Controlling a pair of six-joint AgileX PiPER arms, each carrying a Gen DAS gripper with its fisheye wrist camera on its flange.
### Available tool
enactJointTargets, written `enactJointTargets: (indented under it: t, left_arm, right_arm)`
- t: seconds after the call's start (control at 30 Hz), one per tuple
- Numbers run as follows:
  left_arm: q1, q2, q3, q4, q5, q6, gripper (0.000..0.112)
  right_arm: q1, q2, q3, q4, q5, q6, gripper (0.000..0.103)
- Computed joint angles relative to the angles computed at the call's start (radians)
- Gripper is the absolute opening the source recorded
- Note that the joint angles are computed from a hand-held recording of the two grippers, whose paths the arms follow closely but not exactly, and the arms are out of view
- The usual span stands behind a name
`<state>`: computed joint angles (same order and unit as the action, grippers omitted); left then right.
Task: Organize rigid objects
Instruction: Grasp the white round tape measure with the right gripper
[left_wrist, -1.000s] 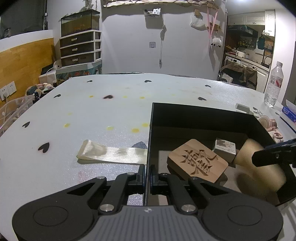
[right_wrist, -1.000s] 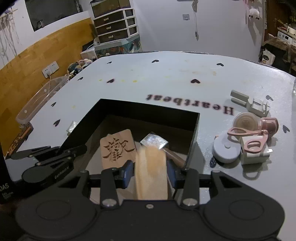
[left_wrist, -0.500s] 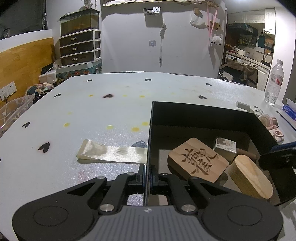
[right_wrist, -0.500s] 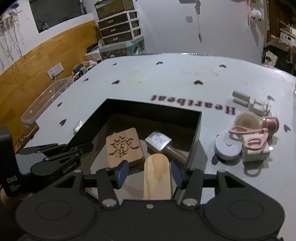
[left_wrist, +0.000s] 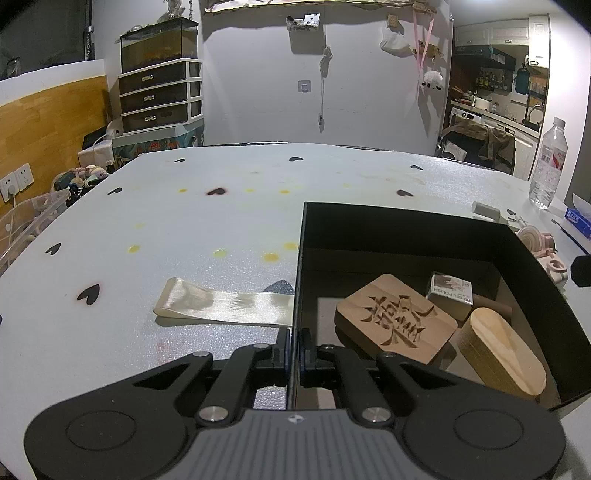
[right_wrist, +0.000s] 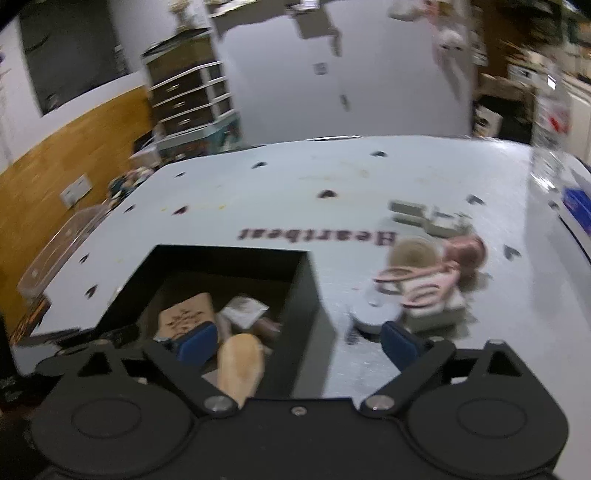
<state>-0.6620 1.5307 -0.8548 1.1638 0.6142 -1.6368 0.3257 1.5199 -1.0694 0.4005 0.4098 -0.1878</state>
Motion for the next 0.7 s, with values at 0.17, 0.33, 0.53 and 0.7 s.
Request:
enactJointTargets:
  t: [0.17, 0.33, 0.53, 0.7]
  left_arm:
    - [0.001, -0.001, 0.001, 0.000, -0.001, 0.001, 0.005]
    - [0.001, -0.001, 0.001, -0.001, -0.001, 0.002, 0.005]
    - [0.001, 0.000, 0.000, -0.002, 0.000, 0.003, 0.005]
    - [0.000, 0.000, -0.001, -0.004, -0.001, 0.006, 0.005]
  right_arm:
    - [-0.062, 0.028, 0.031, 0.071, -0.017, -0.026, 0.098]
    - [-0.164, 0.094, 0.054, 0.470, 0.026, -0.357, 0.096]
    - [-0.224, 0.199, 0.033, 0.861, 0.070, -0.671, 0.094]
    - [-0.254, 0.292, -0.027, 0.980, 0.085, -0.684, 0.095]
